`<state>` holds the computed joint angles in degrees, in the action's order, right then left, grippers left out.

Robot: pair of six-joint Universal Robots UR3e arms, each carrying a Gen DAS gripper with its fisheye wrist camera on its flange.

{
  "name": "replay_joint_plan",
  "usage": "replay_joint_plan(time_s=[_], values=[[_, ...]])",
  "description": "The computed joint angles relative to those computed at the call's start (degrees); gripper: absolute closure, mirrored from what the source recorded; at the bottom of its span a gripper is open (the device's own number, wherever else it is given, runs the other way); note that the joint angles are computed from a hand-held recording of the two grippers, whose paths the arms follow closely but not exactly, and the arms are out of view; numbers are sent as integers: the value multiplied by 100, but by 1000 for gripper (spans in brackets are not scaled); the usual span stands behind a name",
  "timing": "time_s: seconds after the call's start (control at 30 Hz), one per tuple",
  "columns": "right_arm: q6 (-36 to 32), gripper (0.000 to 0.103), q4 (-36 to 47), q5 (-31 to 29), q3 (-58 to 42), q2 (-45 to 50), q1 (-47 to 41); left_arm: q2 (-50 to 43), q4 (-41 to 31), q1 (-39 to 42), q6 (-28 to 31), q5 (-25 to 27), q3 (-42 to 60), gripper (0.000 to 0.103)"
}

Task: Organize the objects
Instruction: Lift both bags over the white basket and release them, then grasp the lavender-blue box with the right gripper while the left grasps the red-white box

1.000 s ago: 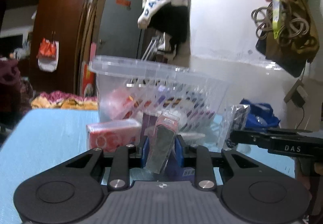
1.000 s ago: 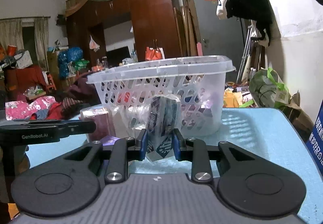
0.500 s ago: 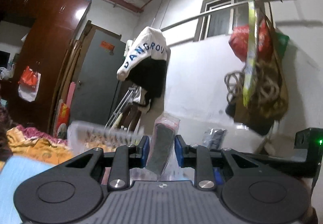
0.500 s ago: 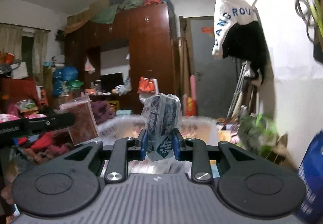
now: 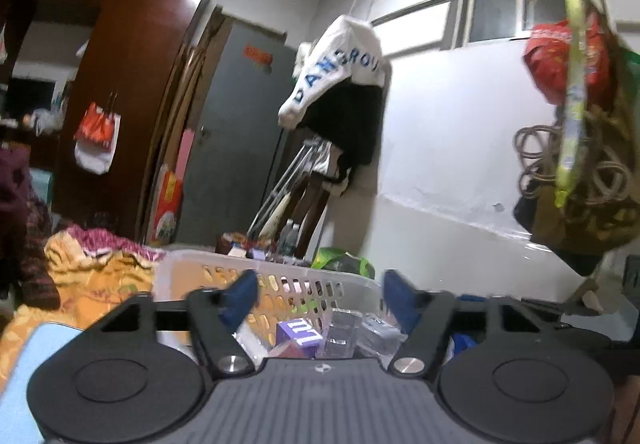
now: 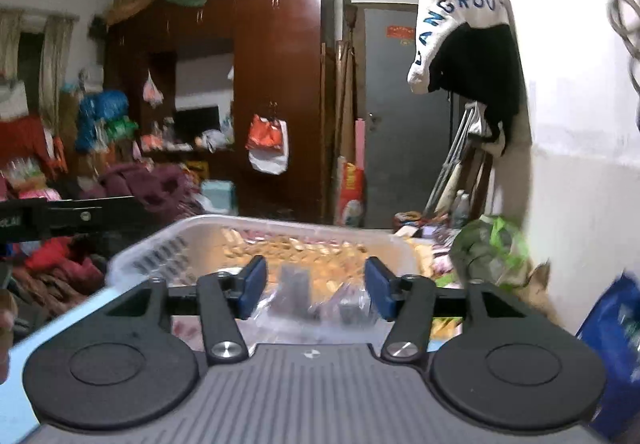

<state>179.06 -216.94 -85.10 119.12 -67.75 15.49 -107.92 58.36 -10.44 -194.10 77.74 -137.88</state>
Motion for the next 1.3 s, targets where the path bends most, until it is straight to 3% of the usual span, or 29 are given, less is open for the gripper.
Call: replay_joint_plan(time_s=[0.07,0.2,0.37,0.47,0.67,0.83,0.93,1.1,1.3], values=[[-157,25,-701,289,749,43,-19,187,225,-131,318,284,-493,23],[-390,24,-1223,313,1205,597,309,25,418,-567,841,1276,-1033,20],[-324,24,-369,629,635,985,602,-426,132,-507,1099,1677,-987,20],[-417,24,186,359,168,1105,848,-511,-164,-187,1093,1385,-866,20],[-216,24,1057,575,-442,1216,798,-439,-1002,154,1034,1020,-575,20],[-139,28,770,526,-256,1316,822,-691,-1187,48,1166,1068,-329,20],[-165,41,575,707,-52,1268,713,-827,-1255,-51,1194,1096,-227,21],[-282,41,-455,647,628,1227,527,-937,-980,-231,1246,1219,-308,55],[-69,41,-2037,1303,1857,1116,-423,-1308,602,-159,1034,899,-1011,64]])
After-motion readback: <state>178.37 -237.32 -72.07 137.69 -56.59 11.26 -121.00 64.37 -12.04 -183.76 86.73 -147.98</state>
